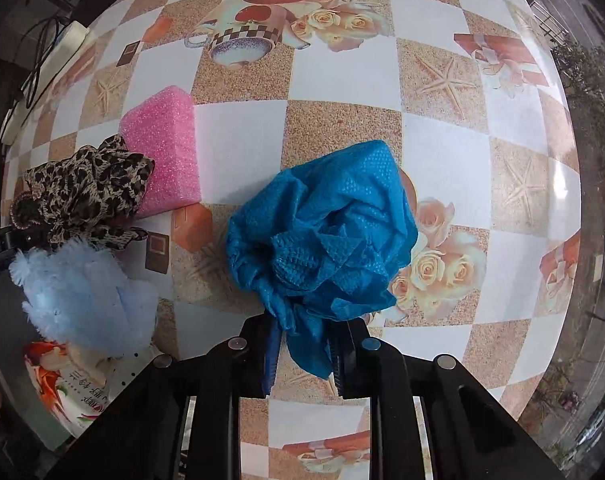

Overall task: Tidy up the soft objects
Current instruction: 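Grasp the blue knit cloth with the right tool while the left tool grasps the purple knit hat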

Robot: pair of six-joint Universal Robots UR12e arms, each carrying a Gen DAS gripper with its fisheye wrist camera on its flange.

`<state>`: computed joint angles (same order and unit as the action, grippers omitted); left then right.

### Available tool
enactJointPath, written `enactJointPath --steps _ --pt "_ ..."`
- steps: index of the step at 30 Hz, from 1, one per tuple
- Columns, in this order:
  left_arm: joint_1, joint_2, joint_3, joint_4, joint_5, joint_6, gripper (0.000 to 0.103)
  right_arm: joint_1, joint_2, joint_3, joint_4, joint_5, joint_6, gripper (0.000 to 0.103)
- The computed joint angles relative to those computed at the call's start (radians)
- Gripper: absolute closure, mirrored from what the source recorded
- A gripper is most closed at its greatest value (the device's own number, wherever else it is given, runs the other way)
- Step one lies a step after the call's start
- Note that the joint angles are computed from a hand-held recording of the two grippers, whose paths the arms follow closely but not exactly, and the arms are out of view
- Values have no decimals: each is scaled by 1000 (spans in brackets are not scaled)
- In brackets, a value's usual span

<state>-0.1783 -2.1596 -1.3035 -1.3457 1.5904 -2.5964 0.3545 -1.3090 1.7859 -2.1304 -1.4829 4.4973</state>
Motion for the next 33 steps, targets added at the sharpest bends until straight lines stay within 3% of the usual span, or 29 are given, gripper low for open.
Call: enactJointPath --steps 2,10,11,14,16,18,20,22,28,31,33 --pt "2 22 -21 36 -16 24 77 10 -20 8 -31 -25 23 80" --pt "6 110 -119 181 -65 140 80 45 -66 6 -69 -71 33 80" --pt "7 101 -100 168 -65 138 74 37 -75 16 -70 -70 24 80" --pt "25 90 -70 166 -71 116 23 44 -88 33 -74 -64 31 80" --pt "33 88 -82 218 -95 137 20 43 -73 21 -80 -59 29 80" --pt "18 77 -73 220 -60 188 20 36 -52 4 -85 -51 18 80" --pt "7 66 -69 215 -8 272 20 37 -45 -1 -86 -44 16 80" --pt "3 56 -67 194 1 324 20 40 -46 1 -89 -36 23 80" --pt "-1 30 -25 61 -8 352 19 53 -57 10 -99 -25 39 80" --pt "-2 7 22 -69 7 349 19 55 -56 8 -103 -23 44 80" --pt "3 4 25 -87 -6 339 19 58 -57 6 -108 -28 49 80"
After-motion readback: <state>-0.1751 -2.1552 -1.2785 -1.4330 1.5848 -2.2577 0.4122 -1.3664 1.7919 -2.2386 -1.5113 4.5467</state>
